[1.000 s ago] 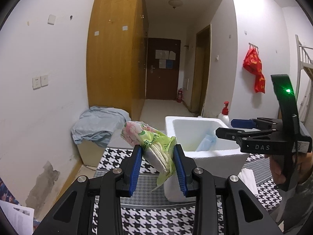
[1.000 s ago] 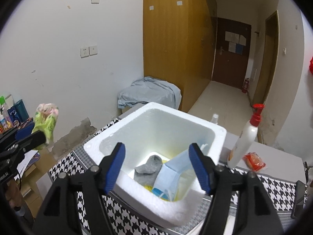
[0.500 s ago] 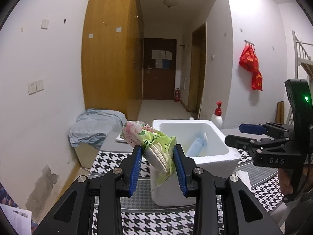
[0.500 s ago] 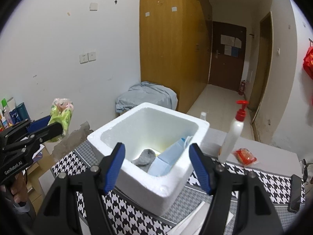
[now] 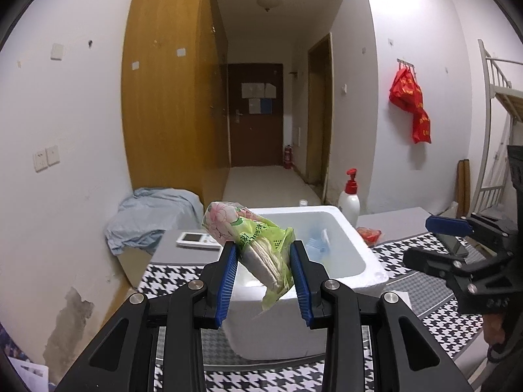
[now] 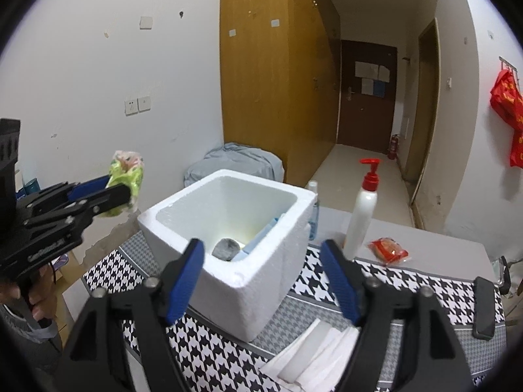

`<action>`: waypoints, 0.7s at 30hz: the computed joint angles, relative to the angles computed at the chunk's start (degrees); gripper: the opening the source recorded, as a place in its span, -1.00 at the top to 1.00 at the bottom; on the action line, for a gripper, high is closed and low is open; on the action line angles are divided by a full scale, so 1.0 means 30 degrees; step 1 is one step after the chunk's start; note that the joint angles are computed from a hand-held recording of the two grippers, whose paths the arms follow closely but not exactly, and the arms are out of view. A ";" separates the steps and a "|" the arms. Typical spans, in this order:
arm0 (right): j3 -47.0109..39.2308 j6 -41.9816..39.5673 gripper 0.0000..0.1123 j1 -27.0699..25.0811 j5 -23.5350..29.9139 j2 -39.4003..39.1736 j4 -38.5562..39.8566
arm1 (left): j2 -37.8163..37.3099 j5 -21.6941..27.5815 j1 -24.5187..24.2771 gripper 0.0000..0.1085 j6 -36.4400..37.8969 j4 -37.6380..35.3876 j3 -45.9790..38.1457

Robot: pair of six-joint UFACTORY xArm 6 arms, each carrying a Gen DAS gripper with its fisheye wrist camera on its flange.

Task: Organize soft objects
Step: 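Move the left tool over the box and release the green packet inside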

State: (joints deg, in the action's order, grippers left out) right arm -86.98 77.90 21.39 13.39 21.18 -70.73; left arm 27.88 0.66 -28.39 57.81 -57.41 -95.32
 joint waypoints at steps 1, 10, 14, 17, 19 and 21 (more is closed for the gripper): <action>0.0266 0.0235 -0.45 -0.0026 -0.0036 -0.0192 -0.0275 | 0.0116 -0.0022 -0.0024 0.35 -0.0352 0.0384 -0.0082; 0.2061 0.5258 -0.69 -0.0568 -0.0262 -0.1752 -0.4837 | 0.1004 0.0514 -0.0037 0.35 -0.3828 0.4124 -0.0970; 0.2634 0.6739 -0.69 -0.0712 -0.0183 -0.2208 -0.6182 | 0.1330 0.0553 -0.0074 0.35 -0.5563 0.6210 -0.1268; 0.3086 0.7351 -0.69 -0.0692 0.0137 -0.2541 -0.6800 | 0.1651 0.0549 -0.0030 0.35 -0.6839 0.7503 -0.1624; 0.3425 0.7564 -0.69 -0.0675 0.0308 -0.2795 -0.7107 | 0.1884 0.0575 -0.0020 0.35 -0.7197 0.7909 -0.1886; 0.3730 0.7833 -0.69 -0.0736 0.0305 -0.3029 -0.7265 | 0.2181 0.0853 0.0002 0.35 -0.7773 0.8496 -0.2322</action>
